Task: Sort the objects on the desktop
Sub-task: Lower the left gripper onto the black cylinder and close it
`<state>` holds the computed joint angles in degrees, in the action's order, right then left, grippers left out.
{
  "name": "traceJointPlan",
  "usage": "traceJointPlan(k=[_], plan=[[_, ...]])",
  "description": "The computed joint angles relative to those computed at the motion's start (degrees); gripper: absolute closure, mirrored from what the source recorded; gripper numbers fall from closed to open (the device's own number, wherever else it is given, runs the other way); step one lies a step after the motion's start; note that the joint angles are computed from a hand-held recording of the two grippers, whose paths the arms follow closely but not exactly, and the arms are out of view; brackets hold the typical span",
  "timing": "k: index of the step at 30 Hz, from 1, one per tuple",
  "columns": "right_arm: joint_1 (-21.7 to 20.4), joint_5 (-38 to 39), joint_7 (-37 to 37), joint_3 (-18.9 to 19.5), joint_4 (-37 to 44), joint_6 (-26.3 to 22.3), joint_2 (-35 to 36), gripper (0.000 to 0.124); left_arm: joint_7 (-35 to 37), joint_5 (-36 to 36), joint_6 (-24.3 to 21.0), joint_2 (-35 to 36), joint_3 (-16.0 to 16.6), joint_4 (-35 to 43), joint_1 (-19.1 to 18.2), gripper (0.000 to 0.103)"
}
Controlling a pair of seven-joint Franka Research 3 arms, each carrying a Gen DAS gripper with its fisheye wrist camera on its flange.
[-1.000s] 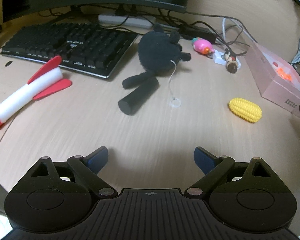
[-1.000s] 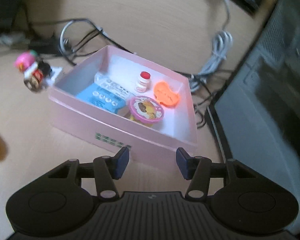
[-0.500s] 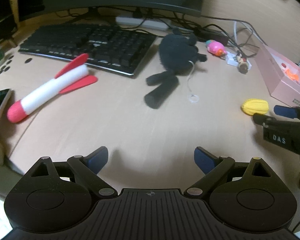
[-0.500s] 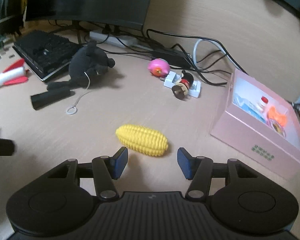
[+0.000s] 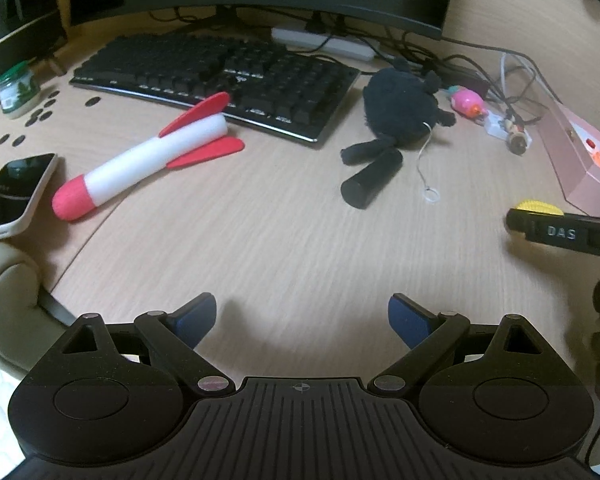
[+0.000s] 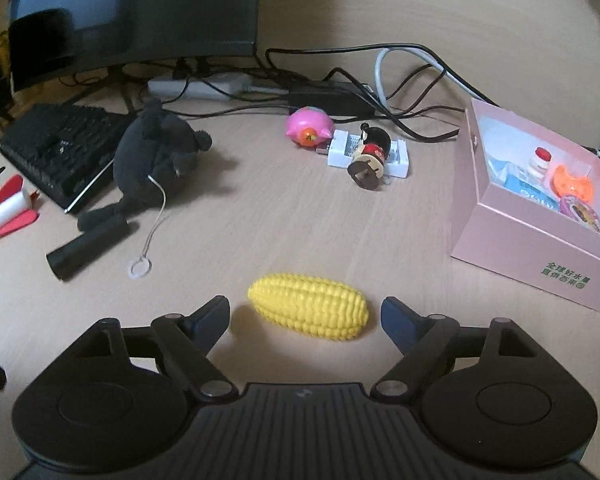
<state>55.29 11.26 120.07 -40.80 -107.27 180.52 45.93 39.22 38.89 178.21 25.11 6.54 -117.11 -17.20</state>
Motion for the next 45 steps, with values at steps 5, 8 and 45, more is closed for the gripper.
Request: traceJointPlan(k=[5, 8, 45], plan=[[2.3, -1.6, 0.6, -2.4, -1.1, -0.7, 0.4, 0.062, 4.7, -2.6, -0.5, 2.2, -4.1, 3.0, 3.0, 0.007], [6.8, -0.9, -0.1, -5.8, -5.9, 2.6, -0.2, 0.062, 6.9, -4.8, -0.6, 4.3, -5.6, 5.9, 3.6, 0.007], [11.9, 29.4, -17.4, -4.0, -17.8, 10.8, -3.0, 0.021, 19.8, -13.6, 5.6, 8.7, 5.3, 7.6, -7.7, 0.044]])
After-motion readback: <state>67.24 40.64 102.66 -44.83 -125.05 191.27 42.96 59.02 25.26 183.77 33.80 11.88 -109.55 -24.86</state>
